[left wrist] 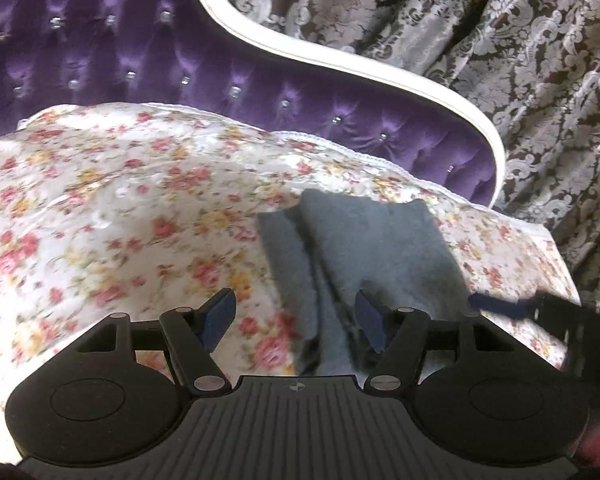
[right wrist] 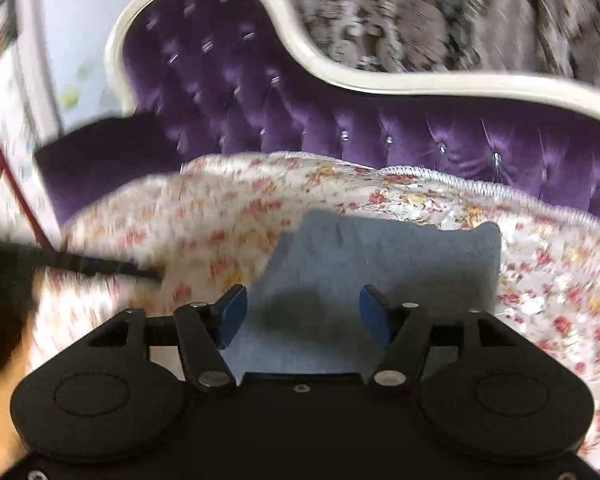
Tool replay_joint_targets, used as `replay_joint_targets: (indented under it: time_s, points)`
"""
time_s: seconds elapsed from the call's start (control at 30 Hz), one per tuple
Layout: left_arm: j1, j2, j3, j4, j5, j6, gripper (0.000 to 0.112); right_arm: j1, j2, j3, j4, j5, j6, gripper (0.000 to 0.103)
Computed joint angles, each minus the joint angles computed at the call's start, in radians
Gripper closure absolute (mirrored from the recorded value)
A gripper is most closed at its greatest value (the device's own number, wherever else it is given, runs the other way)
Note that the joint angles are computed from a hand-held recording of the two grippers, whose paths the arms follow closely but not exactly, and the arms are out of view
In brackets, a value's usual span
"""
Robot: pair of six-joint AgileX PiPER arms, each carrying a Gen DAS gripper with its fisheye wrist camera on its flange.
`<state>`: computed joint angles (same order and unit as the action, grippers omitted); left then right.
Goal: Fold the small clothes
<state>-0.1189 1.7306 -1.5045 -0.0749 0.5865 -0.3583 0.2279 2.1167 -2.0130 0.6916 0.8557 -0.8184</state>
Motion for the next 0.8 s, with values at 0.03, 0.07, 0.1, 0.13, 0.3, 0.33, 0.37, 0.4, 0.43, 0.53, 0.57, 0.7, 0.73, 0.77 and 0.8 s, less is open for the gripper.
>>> replay_joint_targets:
  time_s: [0.03,0.07,0.1,0.13,0.3,0.33,0.37,0.4,0.43,0.53,0.57,0.7,0.73,0.77,0.8]
  points:
    - [0.001,0.019,-0.029,-0.013,0.017,0.012,0.048,0.014,-0.044,0.092,0.010,-0.055,-0.075,0.031]
    - [0.002,0.034,-0.050,-0.027,0.028,0.025,0.048,0.030,-0.082,0.170,0.022,-0.106,-0.144,0.028]
    - [0.004,0.046,-0.066,-0.044,0.037,0.041,0.048,0.045,-0.115,0.242,0.040,-0.152,-0.220,0.026]
    - [0.008,0.057,-0.081,-0.069,0.045,0.062,0.048,0.062,-0.140,0.298,0.051,-0.193,-0.289,0.025]
    - [0.040,0.107,-0.155,-0.212,0.096,0.140,0.048,0.161,-0.157,0.409,-0.081,-0.390,-0.424,0.027]
    - [0.045,0.115,-0.167,-0.233,0.103,0.153,0.048,0.173,-0.149,0.411,-0.112,-0.418,-0.432,0.029]
    - [0.050,0.122,-0.179,-0.256,0.109,0.167,0.047,0.185,-0.141,0.410,-0.149,-0.449,-0.429,0.042]
    - [0.052,0.131,-0.192,-0.279,0.116,0.180,0.047,0.188,-0.144,0.431,-0.160,-0.488,-0.443,0.073]
    - [0.058,0.141,-0.205,-0.314,0.124,0.203,0.047,0.188,-0.140,0.431,-0.176,-0.513,-0.428,0.093]
    - [0.075,0.186,-0.257,-0.425,0.162,0.260,0.046,0.131,-0.122,0.367,-0.007,-0.463,-0.427,0.090]
    - [0.078,0.205,-0.274,-0.460,0.175,0.275,0.046,0.111,-0.118,0.350,0.037,-0.451,-0.405,0.090]
    - [0.080,0.278,-0.344,-0.539,0.220,0.296,0.046,0.052,-0.098,0.294,0.118,-0.382,-0.332,0.090]
    - [0.080,0.299,-0.360,-0.566,0.227,0.304,0.046,0.046,-0.095,0.288,0.116,-0.375,-0.318,0.090]
    - [0.081,0.319,-0.379,-0.589,0.239,0.308,0.046,0.040,-0.092,0.285,0.119,-0.368,-0.310,0.090]
    - [0.082,0.341,-0.403,-0.607,0.253,0.303,0.046,0.034,-0.090,0.285,0.134,-0.359,-0.316,0.090]
